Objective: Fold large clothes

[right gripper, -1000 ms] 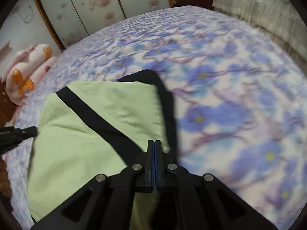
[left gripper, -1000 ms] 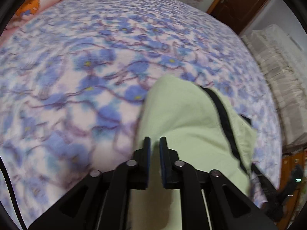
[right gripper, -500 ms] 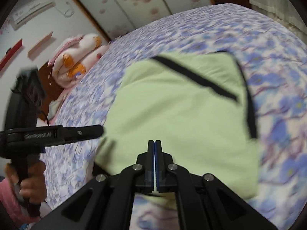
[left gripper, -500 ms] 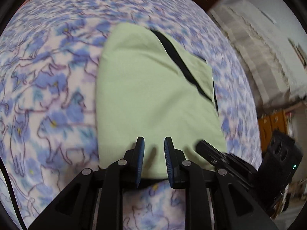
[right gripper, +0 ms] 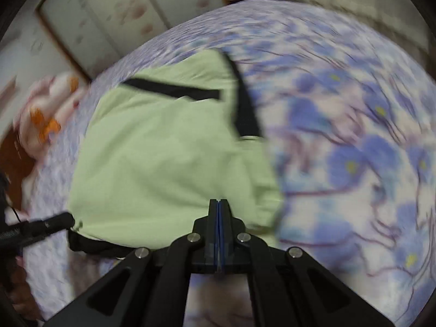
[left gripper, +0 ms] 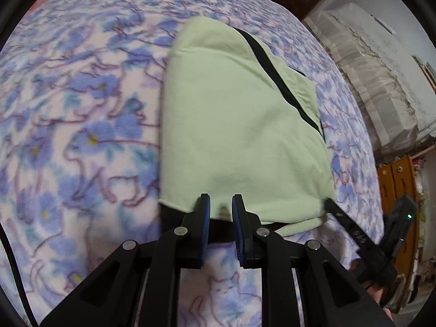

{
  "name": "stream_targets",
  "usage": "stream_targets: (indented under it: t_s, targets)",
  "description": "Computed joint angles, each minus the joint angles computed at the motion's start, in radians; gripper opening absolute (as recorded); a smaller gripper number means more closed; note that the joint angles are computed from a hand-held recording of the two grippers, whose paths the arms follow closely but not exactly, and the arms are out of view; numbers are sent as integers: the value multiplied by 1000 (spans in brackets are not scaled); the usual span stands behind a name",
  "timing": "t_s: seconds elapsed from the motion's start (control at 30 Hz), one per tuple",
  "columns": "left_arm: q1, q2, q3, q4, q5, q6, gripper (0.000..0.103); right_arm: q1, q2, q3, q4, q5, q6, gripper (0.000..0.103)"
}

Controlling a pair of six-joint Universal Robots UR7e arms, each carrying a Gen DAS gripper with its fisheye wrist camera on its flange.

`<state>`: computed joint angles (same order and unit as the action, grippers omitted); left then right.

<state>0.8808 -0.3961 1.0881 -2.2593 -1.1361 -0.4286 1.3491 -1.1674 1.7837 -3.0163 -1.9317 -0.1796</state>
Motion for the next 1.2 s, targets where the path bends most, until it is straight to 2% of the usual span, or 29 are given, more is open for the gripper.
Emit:
stream_targets:
  t_s: [0.03, 0.07, 0.13, 0.27, 0.33, 0.4, 0.47, 0.5, 0.57, 0.63, 0.67, 0.7, 0.77, 0.8, 0.83, 0.9, 1.0, 1.07, 1.13, 1.2]
  targets:
    - [-8, -11, 10, 18, 46, -21, 16, -8, -17, 24, -40, -18, 0, 0]
    - [-15, -19, 16, 48, 85, -50, 18, 3, -25, 34, -58, -78, 1, 0]
    - [-20, -55, 68, 62, 99, -99, 18, 4, -59, 58, -39, -117, 28, 0]
    - [-57, -150, 214, 98, 150, -192, 18, -13, -168, 157, -11, -91, 69, 0]
    - [-95, -188, 270, 179, 214, -256, 19, -2, -201, 190, 20, -120, 65, 3]
    - [-129, -213, 297, 315, 259, -340, 20, 16, -263, 247, 86, -160, 94, 3]
    - [-149, -239, 320, 406, 220, -407, 20, 25, -335, 299, 165, -142, 143, 4]
    - [-159, -258, 336, 430, 181, -431, 20, 30, -360, 314, 205, -143, 164, 7]
    - [-190, -299, 370, 456, 138, -468, 20, 64, -425, 339, 360, -181, 238, 13]
    - [-239, -342, 405, 473, 153, -493, 22, 115, -487, 340, 544, -211, 322, 31]
    - [-269, -360, 411, 500, 173, -506, 31, 133, -514, 345, 599, -218, 351, 35]
    - [-286, -370, 409, 522, 187, -514, 50, 162, -538, 337, 677, -244, 403, 43]
    - [-327, -398, 410, 558, 218, -533, 67, 217, -559, 312, 790, -292, 496, 47]
    - [-349, -417, 420, 546, 238, -533, 68, 247, -568, 294, 831, -291, 523, 51]
    - [-369, -434, 430, 528, 254, -517, 69, 275, -570, 275, 865, -282, 532, 59]
    - [-391, -438, 401, 561, 253, -491, 73, 335, -554, 227, 940, -294, 555, 70]
    - [-413, -437, 336, 636, 228, -506, 73, 419, -514, 152, 1041, -300, 591, 78]
    - [-429, -450, 332, 633, 226, -534, 73, 473, -502, 137, 1019, -303, 570, 83]
    - [-442, -456, 322, 647, 229, -559, 73, 518, -491, 137, 989, -315, 527, 93]
    - [-453, -453, 296, 692, 240, -585, 73, 538, -477, 118, 1014, -320, 531, 94]
